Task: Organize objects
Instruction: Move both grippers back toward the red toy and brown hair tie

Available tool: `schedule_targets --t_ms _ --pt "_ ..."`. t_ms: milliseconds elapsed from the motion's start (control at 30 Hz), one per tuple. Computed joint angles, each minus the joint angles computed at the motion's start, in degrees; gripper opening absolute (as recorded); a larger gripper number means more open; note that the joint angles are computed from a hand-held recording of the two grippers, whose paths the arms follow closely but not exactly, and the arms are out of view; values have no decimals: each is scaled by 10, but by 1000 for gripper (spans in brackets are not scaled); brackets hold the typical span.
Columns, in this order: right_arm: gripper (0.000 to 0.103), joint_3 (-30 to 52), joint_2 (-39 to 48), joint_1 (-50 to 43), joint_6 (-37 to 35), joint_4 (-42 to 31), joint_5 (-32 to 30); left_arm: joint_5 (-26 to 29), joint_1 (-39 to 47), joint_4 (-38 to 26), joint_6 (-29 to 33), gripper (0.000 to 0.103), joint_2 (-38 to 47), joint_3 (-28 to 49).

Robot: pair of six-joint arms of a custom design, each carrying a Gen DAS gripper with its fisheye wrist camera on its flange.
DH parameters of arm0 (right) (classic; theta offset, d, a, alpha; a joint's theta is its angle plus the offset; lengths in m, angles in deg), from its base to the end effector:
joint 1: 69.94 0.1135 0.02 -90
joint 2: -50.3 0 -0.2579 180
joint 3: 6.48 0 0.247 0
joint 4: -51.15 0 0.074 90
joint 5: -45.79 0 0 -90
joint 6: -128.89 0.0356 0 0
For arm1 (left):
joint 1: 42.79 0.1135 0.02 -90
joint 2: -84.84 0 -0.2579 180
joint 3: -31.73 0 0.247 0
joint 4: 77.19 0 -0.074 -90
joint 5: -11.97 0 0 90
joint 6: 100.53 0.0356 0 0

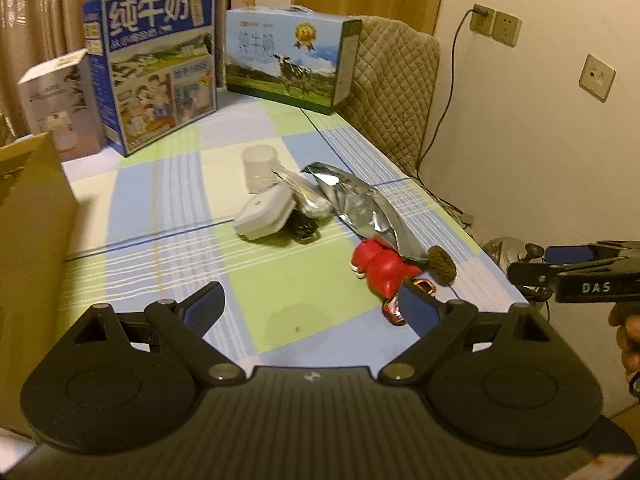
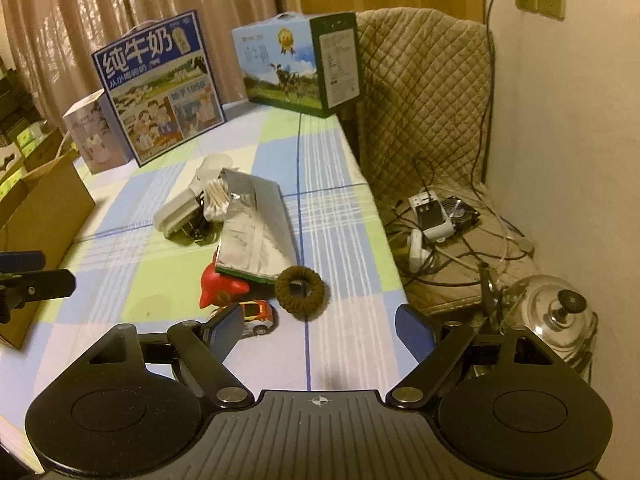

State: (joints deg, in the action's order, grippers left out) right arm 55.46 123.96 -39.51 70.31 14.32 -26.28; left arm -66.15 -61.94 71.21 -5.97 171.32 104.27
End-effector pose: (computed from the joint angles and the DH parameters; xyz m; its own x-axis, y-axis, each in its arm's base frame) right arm 0.2303 0.1226 0.2300 -0.7111 0.1575 -0.6852 0.0756 0.9861 0.1482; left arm 0.3000 -0.1119 0.2337 -0.6358 0.3031 -0.7099 0.5094 0.8557 -0.0908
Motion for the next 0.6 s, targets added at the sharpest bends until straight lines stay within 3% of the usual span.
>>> schedule_targets --t_ms 200,600 --pt "71 -10 43 -31 -35 54 -39 -2 -23 26 -7 91 51 14" --pt "67 7 158 -90 -113 151 -115 -1 -48 55 -8 88 144 53"
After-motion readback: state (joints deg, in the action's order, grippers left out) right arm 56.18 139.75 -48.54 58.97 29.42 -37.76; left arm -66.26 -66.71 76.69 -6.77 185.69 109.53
